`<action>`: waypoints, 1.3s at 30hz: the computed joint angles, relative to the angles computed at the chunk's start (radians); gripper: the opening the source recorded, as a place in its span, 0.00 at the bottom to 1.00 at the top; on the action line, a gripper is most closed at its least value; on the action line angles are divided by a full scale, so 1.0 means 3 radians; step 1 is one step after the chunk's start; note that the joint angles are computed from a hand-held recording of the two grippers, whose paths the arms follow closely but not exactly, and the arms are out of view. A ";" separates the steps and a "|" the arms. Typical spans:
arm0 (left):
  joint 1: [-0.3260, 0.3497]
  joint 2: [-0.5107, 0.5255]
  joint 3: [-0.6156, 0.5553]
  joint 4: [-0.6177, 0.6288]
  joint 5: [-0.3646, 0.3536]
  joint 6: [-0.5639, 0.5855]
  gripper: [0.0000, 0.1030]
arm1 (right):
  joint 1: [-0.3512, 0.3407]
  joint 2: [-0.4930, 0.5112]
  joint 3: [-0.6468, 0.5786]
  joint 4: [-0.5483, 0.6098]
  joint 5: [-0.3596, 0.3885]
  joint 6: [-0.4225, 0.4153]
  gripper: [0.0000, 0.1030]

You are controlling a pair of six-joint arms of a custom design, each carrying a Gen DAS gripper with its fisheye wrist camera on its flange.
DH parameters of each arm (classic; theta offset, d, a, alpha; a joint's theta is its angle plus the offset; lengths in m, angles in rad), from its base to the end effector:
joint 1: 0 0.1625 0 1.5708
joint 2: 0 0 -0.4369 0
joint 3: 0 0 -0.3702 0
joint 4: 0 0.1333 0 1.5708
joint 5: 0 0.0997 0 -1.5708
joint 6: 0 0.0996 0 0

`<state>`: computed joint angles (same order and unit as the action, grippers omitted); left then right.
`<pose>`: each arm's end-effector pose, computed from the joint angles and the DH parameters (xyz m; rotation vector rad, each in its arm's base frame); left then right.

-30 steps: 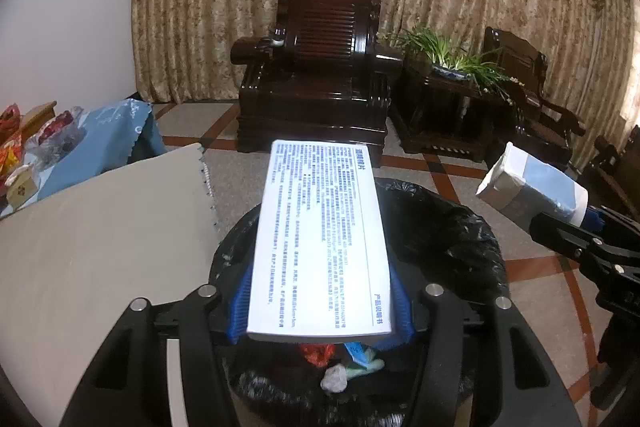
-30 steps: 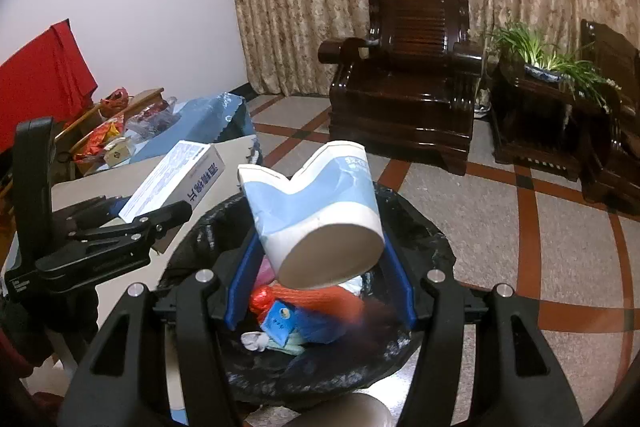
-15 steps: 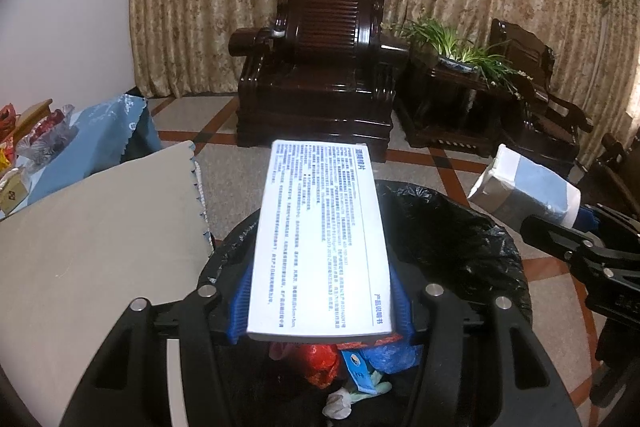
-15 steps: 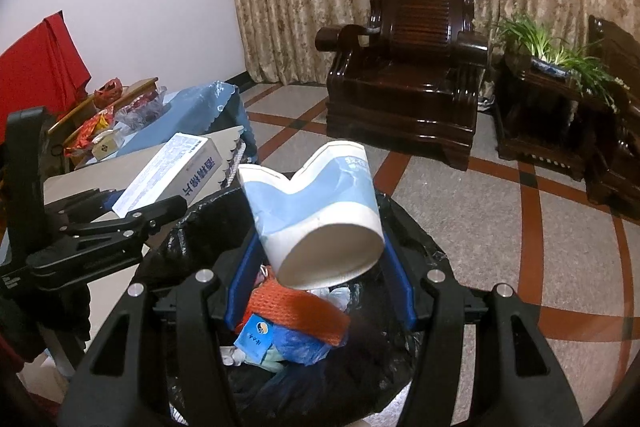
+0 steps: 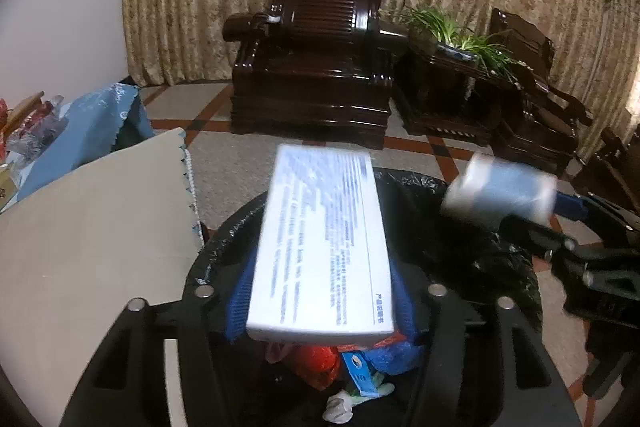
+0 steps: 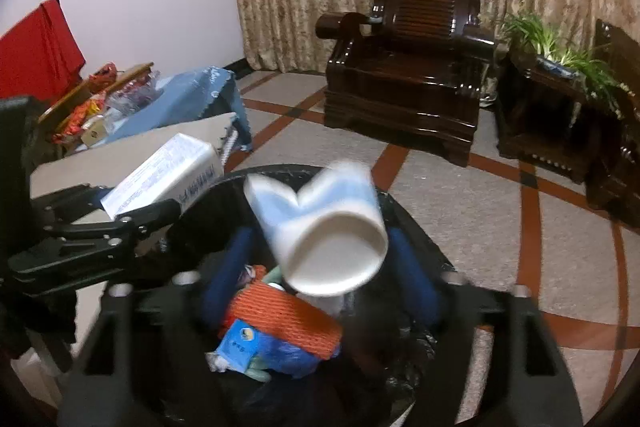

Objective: Collect trash

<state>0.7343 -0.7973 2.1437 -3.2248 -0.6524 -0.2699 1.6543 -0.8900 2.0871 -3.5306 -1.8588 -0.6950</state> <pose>-0.2295 -0.4934 0.0867 0.4841 2.3075 -0.9208 0.1504 -0.5375 0.1572 0.8197 -2.3840 0.8525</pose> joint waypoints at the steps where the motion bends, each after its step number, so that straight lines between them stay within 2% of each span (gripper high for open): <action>1: -0.0003 -0.0007 0.0011 -0.0010 0.0005 0.0001 0.69 | 0.0002 0.0002 0.0005 -0.0007 -0.0005 -0.0005 0.76; 8: -0.0057 -0.0147 0.0129 -0.0020 0.0082 -0.0056 0.82 | 0.0022 -0.0055 0.0145 -0.0137 -0.0043 -0.0047 0.93; 10: -0.0100 -0.0208 0.0177 0.0017 0.0142 -0.0115 0.89 | 0.0028 -0.0095 0.0195 -0.0141 -0.0035 -0.0018 0.94; 14: -0.0193 -0.0350 0.0286 0.0116 0.0224 -0.0251 0.94 | 0.0048 -0.0235 0.0335 -0.0085 0.0059 0.0155 0.95; 30: -0.0767 -0.0997 0.0775 0.1131 0.0513 -0.1409 0.94 | 0.0362 -0.0591 0.0785 -0.0168 0.0174 0.0476 0.95; 39: -0.1103 -0.1370 0.0883 0.2000 0.0665 -0.2123 0.94 | 0.0574 -0.0724 0.0913 -0.0234 0.0120 0.0531 0.95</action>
